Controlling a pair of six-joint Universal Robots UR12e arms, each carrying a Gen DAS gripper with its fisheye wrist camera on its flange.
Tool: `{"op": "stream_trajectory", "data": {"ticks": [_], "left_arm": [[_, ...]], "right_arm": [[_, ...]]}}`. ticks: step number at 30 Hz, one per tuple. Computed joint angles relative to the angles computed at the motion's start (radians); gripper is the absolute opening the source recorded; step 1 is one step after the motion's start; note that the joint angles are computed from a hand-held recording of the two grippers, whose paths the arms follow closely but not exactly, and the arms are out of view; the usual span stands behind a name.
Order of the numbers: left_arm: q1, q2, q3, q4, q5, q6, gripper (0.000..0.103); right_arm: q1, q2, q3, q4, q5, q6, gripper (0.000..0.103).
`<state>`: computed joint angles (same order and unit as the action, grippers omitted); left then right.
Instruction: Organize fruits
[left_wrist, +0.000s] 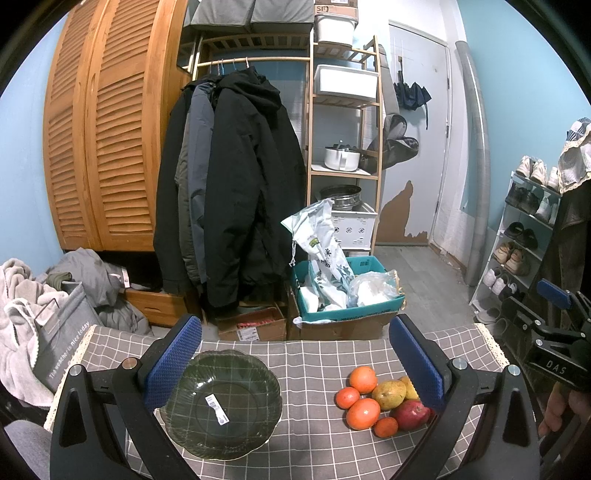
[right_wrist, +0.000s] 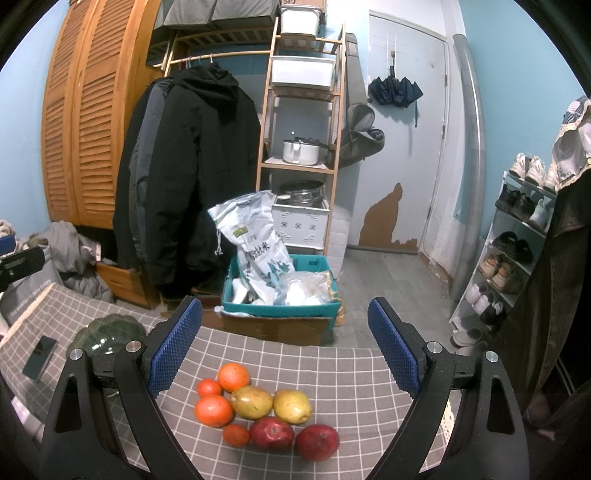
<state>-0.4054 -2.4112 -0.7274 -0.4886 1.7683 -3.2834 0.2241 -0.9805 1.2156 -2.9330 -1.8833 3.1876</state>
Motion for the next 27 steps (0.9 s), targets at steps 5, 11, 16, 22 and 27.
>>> {"op": "stream_trajectory", "data": {"ticks": [5, 11, 16, 22, 27], "left_arm": [[0.001, 0.001, -0.002, 0.0, -0.002, -0.001, 0.102], [0.001, 0.001, -0.004, 0.002, -0.003, -0.001, 0.102], [-0.006, -0.004, 0.008, -0.01, 0.001, 0.004, 0.103], [-0.012, -0.017, 0.03, -0.045, 0.004, 0.002, 0.102], [-0.015, -0.045, 0.074, -0.107, 0.001, 0.012, 0.102]], "right_arm": [[0.001, -0.001, 0.001, -0.001, -0.001, -0.002, 0.09], [-0.001, -0.003, 0.006, -0.004, 0.001, -0.002, 0.09], [-0.002, -0.004, 0.009, -0.005, 0.001, -0.002, 0.09], [-0.005, -0.006, 0.015, 0.014, -0.007, 0.007, 0.09], [-0.009, -0.008, 0.019, 0.038, -0.015, 0.022, 0.09]]}}
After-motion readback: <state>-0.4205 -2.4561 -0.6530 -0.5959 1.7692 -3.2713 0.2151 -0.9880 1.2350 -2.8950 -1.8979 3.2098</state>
